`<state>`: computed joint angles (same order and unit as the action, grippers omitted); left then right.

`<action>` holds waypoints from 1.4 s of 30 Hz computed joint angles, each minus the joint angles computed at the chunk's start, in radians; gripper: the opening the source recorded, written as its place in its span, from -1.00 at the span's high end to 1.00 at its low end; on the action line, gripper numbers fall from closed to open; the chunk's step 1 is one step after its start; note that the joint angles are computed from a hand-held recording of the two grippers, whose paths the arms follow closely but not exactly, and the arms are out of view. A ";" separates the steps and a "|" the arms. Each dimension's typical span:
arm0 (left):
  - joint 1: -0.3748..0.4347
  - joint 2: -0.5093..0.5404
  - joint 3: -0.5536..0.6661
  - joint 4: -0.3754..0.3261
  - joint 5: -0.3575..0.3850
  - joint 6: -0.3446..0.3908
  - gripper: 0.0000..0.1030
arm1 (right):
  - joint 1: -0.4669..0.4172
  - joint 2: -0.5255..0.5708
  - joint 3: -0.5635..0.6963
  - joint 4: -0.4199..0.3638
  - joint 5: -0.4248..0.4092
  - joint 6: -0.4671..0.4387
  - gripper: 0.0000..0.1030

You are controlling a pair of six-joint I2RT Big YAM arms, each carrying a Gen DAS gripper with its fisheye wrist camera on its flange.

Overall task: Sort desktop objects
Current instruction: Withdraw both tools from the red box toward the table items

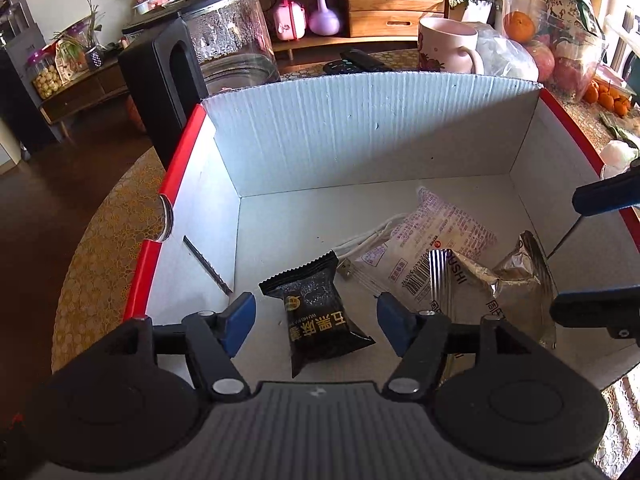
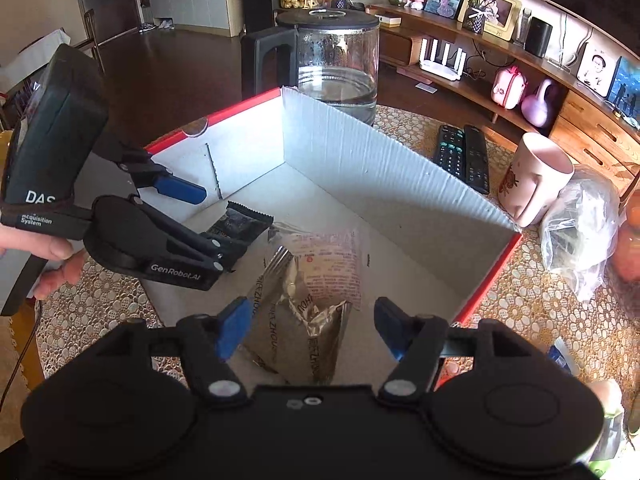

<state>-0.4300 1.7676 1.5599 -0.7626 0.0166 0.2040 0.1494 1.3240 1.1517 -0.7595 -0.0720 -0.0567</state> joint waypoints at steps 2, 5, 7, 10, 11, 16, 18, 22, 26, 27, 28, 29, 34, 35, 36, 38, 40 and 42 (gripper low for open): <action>0.001 -0.010 -0.008 0.005 0.003 -0.019 -0.34 | -0.006 -0.027 -0.013 0.007 -0.010 0.008 -0.33; -0.003 -0.025 -0.024 0.015 -0.019 -0.040 -0.35 | -0.016 -0.064 -0.028 0.012 -0.027 0.024 -0.34; -0.007 -0.037 -0.038 0.024 -0.034 -0.040 -0.35 | -0.023 -0.095 -0.041 0.009 -0.038 0.036 -0.35; -0.005 -0.055 -0.053 0.025 -0.022 -0.064 -0.43 | -0.034 -0.136 -0.058 0.003 -0.053 0.049 -0.38; -0.005 -0.062 -0.061 0.029 -0.019 -0.074 -0.51 | -0.035 -0.151 -0.064 0.001 -0.053 0.051 -0.39; -0.009 -0.103 -0.102 0.058 -0.015 -0.101 -0.60 | -0.042 -0.229 -0.097 -0.011 -0.046 0.053 -0.43; -0.008 -0.120 -0.117 0.073 -0.004 -0.118 -0.66 | -0.048 -0.260 -0.110 -0.019 -0.047 0.059 -0.43; -0.009 -0.154 -0.147 0.102 0.015 -0.144 -0.86 | -0.059 -0.327 -0.139 -0.035 -0.046 0.074 -0.44; -0.012 -0.188 -0.179 0.117 0.035 -0.151 -0.95 | -0.080 -0.414 -0.179 -0.060 -0.047 0.090 -0.45; -0.012 -0.198 -0.189 0.125 0.042 -0.155 -0.95 | -0.083 -0.433 -0.188 -0.067 -0.044 0.095 -0.45; -0.013 -0.209 -0.201 0.134 0.047 -0.160 -0.97 | -0.087 -0.454 -0.197 -0.074 -0.043 0.099 -0.46; -0.016 -0.218 -0.213 0.143 0.047 -0.163 -0.98 | -0.094 -0.477 -0.207 -0.082 -0.041 0.102 -0.46; -0.036 -0.270 -0.266 0.176 0.054 -0.149 -0.99 | -0.131 -0.600 -0.263 -0.125 -0.013 0.119 -0.47; -0.042 -0.283 -0.280 0.183 0.055 -0.145 -0.99 | -0.142 -0.622 -0.273 -0.135 -0.010 0.117 -0.47; -0.047 -0.291 -0.286 0.184 0.058 -0.143 -0.99 | -0.154 -0.642 -0.282 -0.145 -0.008 0.114 -0.47; -0.059 -0.309 -0.301 0.185 0.064 -0.142 -0.99 | -0.182 -0.681 -0.300 -0.168 -0.010 0.111 -0.47; -0.073 -0.327 -0.315 0.192 0.060 -0.141 -0.99 | -0.210 -0.719 -0.317 -0.185 -0.010 0.111 -0.47; -0.086 -0.343 -0.326 0.194 0.069 -0.140 -0.99 | -0.248 -0.751 -0.332 -0.201 -0.025 0.105 -0.47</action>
<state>-0.5159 1.4242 1.2339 -0.5681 0.0854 0.0636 -0.0982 0.5732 0.8197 -0.9603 -0.0973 0.0478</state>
